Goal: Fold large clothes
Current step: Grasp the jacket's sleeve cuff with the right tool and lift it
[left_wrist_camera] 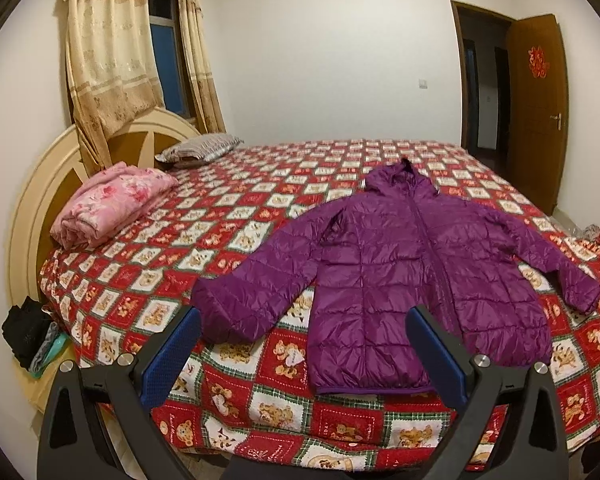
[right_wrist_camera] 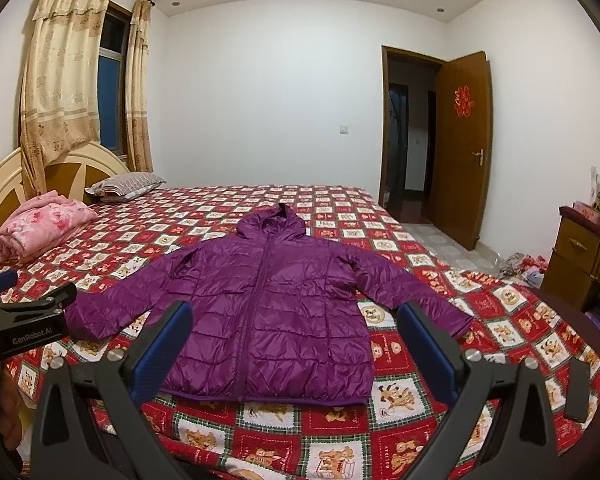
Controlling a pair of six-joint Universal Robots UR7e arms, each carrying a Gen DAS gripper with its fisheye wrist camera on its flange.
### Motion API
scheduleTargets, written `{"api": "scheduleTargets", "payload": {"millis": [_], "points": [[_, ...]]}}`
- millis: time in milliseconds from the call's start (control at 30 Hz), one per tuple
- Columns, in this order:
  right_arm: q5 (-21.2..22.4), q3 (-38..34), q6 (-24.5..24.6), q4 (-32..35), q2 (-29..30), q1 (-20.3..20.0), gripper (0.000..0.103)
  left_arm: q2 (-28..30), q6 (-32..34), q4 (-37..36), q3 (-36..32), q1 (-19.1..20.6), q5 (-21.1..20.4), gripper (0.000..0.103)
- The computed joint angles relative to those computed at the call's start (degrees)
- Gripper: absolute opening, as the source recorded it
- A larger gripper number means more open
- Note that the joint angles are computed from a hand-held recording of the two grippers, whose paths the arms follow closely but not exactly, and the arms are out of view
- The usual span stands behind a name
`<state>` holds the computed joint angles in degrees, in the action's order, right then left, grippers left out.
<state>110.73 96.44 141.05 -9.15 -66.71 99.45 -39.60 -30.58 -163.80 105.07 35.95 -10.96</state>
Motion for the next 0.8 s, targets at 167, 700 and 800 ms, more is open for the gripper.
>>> {"api": "scheduleTargets", "payload": {"millis": [167, 700, 800], "points": [[-0.7, -3.9, 2.6, 3.4, 2.8, -2.5, 0.103, 1.8, 0.2, 4.0, -3.8, 3.7, -2.3, 0.102], [11.3, -33.6, 17.8, 19.9, 14.2, -15.3, 0.103, 23.4, 48.1, -14.7, -41.5, 14.5, -5.0, 0.102], [13.5, -41.8, 19.6, 25.0, 18.4, -16.6, 0.098, 27.8, 48.9, -10.9, -50.4, 16.3, -5.4, 0.102]]}}
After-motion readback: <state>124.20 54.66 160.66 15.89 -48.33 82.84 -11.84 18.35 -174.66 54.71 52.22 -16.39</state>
